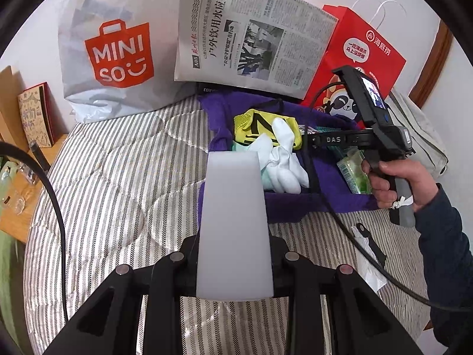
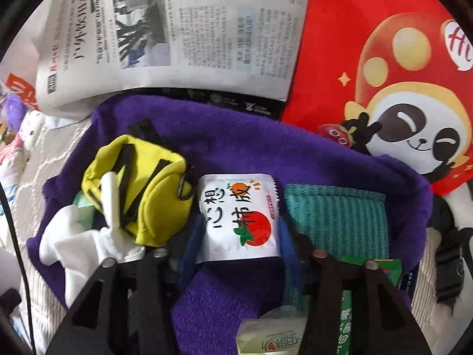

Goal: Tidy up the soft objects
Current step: 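Open the right tool to release the packet beside the teal pad, then lower the white sponge onto the purple towel and open the left tool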

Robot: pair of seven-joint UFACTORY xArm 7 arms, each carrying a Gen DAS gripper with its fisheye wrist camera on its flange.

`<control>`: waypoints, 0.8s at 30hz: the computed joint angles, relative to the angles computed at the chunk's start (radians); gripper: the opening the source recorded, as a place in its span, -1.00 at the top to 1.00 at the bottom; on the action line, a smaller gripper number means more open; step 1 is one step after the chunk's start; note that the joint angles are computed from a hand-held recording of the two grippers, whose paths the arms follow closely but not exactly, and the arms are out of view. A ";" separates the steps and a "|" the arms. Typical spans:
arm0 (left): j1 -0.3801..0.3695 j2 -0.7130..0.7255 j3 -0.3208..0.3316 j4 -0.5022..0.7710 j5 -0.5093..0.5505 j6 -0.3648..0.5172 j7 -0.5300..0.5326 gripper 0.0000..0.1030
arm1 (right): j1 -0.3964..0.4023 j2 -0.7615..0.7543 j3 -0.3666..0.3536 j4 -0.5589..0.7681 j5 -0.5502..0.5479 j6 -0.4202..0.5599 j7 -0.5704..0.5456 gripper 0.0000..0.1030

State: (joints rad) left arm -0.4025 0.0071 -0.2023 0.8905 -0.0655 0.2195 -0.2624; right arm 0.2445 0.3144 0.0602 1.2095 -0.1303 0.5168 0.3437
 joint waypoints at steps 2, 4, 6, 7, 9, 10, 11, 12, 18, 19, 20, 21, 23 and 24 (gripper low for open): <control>0.000 -0.002 0.000 -0.003 -0.008 0.000 0.005 0.46 | -0.013 -0.007 0.014 -0.003 0.029 0.006 -0.034 -0.24; -0.001 -0.005 -0.001 -0.003 -0.024 0.003 0.020 0.46 | -0.004 -0.016 0.011 0.000 0.013 0.024 -0.042 -0.29; -0.004 -0.012 -0.003 -0.005 -0.050 0.005 0.042 0.46 | 0.014 -0.030 -0.001 -0.003 -0.027 0.038 -0.024 -0.31; -0.005 -0.014 -0.003 -0.004 -0.057 0.007 0.051 0.46 | 0.018 -0.037 0.000 -0.003 -0.033 0.048 -0.017 -0.31; -0.005 -0.018 -0.004 0.000 -0.017 0.015 0.022 0.46 | 0.021 -0.056 -0.004 -0.013 -0.050 0.052 0.004 -0.31; -0.007 -0.020 -0.004 0.003 -0.010 0.022 0.019 0.46 | 0.017 -0.062 -0.003 -0.016 -0.051 0.049 0.004 -0.31; -0.008 -0.021 -0.005 0.005 -0.016 0.023 0.027 0.46 | 0.014 -0.083 -0.003 -0.032 -0.050 0.040 0.008 -0.31; -0.010 -0.021 -0.005 0.008 -0.017 0.025 0.030 0.46 | 0.006 -0.102 0.001 -0.048 -0.039 0.027 0.006 -0.31; -0.017 0.019 -0.010 0.054 -0.025 0.050 0.044 0.46 | -0.003 -0.288 0.011 -0.186 -0.117 -0.004 0.099 -0.31; -0.018 0.029 -0.012 0.064 -0.027 0.054 0.049 0.46 | -0.010 -0.327 0.015 -0.221 -0.133 -0.011 0.117 -0.32; -0.021 0.045 -0.013 0.083 -0.021 0.064 0.050 0.46 | -0.019 -0.377 0.021 -0.262 -0.142 -0.014 0.132 -0.32; -0.024 0.058 -0.015 0.098 -0.015 0.069 0.050 0.46 | -0.031 -0.437 0.026 -0.313 -0.149 -0.018 0.150 -0.32; -0.030 0.090 -0.019 0.134 -0.008 0.078 0.054 0.46 | -0.053 -0.532 0.038 -0.395 -0.141 -0.007 0.160 -0.32; -0.032 0.103 -0.023 0.151 -0.013 0.081 0.065 0.46 | -0.060 -0.582 0.040 -0.443 -0.121 -0.010 0.156 -0.32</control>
State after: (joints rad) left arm -0.4342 0.1105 -0.2248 1.0416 -0.0783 0.3003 -0.1972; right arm 0.1841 -0.2676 0.1003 0.7663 -0.2511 0.5065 0.4997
